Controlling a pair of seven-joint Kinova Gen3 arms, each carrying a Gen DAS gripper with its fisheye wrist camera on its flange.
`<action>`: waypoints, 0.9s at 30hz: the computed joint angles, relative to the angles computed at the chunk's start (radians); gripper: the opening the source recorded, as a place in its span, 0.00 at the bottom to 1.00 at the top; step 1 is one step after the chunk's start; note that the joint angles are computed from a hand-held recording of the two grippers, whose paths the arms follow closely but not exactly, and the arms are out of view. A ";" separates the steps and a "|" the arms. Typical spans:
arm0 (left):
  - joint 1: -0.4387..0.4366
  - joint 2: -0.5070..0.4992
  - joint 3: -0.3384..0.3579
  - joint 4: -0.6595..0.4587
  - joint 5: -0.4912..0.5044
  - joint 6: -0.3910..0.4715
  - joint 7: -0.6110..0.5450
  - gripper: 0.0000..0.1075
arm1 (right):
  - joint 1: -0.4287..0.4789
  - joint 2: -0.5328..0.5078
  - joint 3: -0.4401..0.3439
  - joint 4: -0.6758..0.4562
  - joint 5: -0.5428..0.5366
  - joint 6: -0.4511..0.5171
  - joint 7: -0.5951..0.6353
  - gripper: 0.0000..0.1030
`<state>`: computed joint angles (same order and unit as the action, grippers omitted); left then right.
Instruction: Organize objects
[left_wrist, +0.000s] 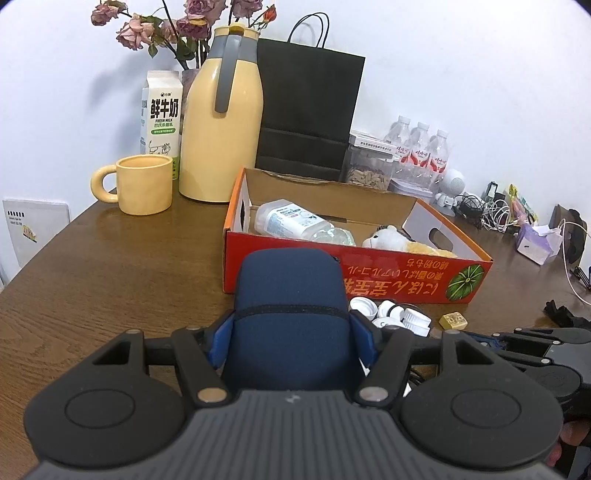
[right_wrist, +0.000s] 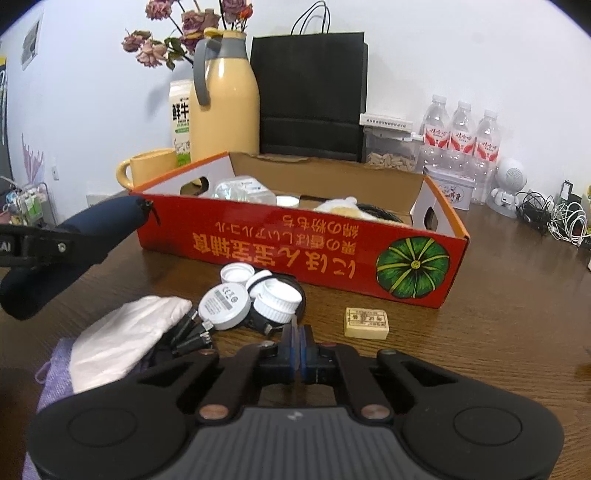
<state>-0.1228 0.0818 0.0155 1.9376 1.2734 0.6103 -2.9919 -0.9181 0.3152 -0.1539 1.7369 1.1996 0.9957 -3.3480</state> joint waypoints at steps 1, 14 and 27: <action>0.000 -0.001 0.000 -0.001 0.002 0.001 -0.003 0.61 | -0.003 -0.003 0.001 0.004 0.006 0.002 -0.007 0.02; 0.031 0.009 0.021 -0.056 0.029 -0.012 -0.020 0.61 | 0.004 -0.040 -0.016 0.012 0.117 0.033 -0.039 0.02; 0.098 0.135 0.108 -0.253 -0.014 -0.114 0.085 0.61 | 0.113 -0.028 0.019 -0.071 0.232 -0.067 0.023 0.02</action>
<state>-0.0248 0.2169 0.1236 1.6842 1.2597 0.4966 -2.9072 -0.8055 0.2871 -0.1346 1.6657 1.4317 0.9283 -3.3252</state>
